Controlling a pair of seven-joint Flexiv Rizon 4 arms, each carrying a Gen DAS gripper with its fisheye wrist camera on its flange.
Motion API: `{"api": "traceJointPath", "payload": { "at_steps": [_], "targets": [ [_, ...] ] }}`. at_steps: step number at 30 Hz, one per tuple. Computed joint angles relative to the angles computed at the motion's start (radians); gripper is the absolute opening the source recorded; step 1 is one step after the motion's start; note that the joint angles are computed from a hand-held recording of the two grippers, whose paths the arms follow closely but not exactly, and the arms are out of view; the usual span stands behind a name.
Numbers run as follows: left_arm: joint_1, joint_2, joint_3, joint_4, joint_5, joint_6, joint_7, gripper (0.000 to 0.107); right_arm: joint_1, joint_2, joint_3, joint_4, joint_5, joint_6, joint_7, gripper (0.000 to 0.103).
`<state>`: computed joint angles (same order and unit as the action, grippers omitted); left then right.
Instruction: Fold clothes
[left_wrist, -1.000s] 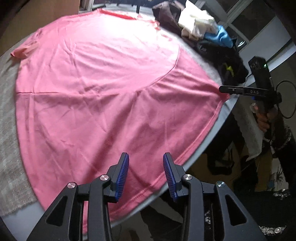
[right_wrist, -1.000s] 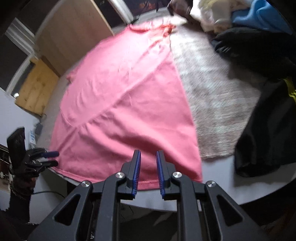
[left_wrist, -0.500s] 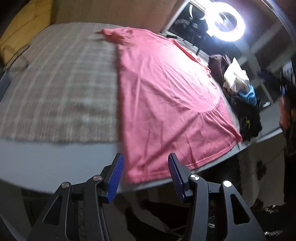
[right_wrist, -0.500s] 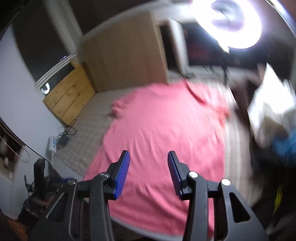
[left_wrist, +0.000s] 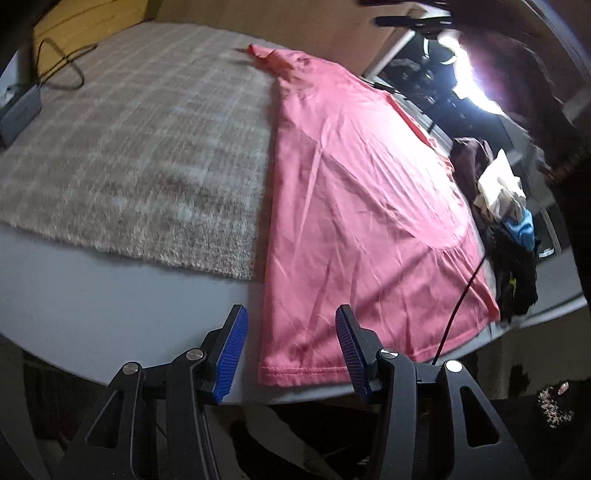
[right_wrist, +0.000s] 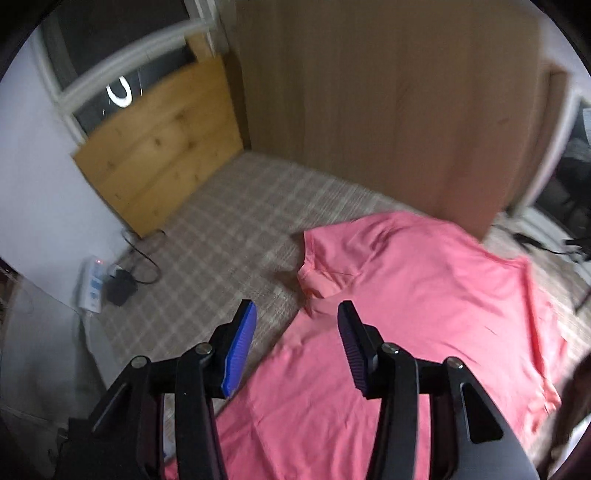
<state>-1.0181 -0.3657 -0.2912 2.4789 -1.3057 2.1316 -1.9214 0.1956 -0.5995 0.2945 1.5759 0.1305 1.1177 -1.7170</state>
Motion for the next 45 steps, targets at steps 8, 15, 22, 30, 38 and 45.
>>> {"api": "traceJointPath", "payload": {
  "at_steps": [8, 15, 22, 30, 38, 45],
  "targets": [
    [-0.001, -0.027, -0.011, -0.049, -0.052, 0.015, 0.0, 0.044, 0.121, -0.271, -0.085, -0.262, -0.174, -0.172, -0.021, 0.045],
    [0.016, -0.016, -0.038, -0.075, -0.128, -0.017, 0.088, 0.044, 0.095, -0.386, -0.048, -0.467, -0.144, -0.285, -0.023, 0.045],
    [0.05, -0.024, -0.09, -0.117, -0.23, -0.018, 0.204, 0.043, 0.154, -0.527, -0.096, -0.759, -0.129, -0.491, 0.045, 0.045],
    [0.065, -0.02, -0.107, -0.113, -0.228, -0.022, 0.204, 0.024, 0.188, -0.576, -0.139, -0.819, -0.154, -0.506, 0.074, 0.04],
    [0.046, -0.017, -0.078, -0.107, -0.152, 0.006, 0.191, 0.001, 0.113, -0.532, -0.084, -0.768, -0.05, -0.419, 0.037, 0.004],
    [0.045, 0.011, -0.053, -0.146, -0.112, -0.02, 0.288, 0.001, 0.021, -0.436, -0.052, -0.639, 0.033, -0.276, 0.006, 0.003]
  ]
}}
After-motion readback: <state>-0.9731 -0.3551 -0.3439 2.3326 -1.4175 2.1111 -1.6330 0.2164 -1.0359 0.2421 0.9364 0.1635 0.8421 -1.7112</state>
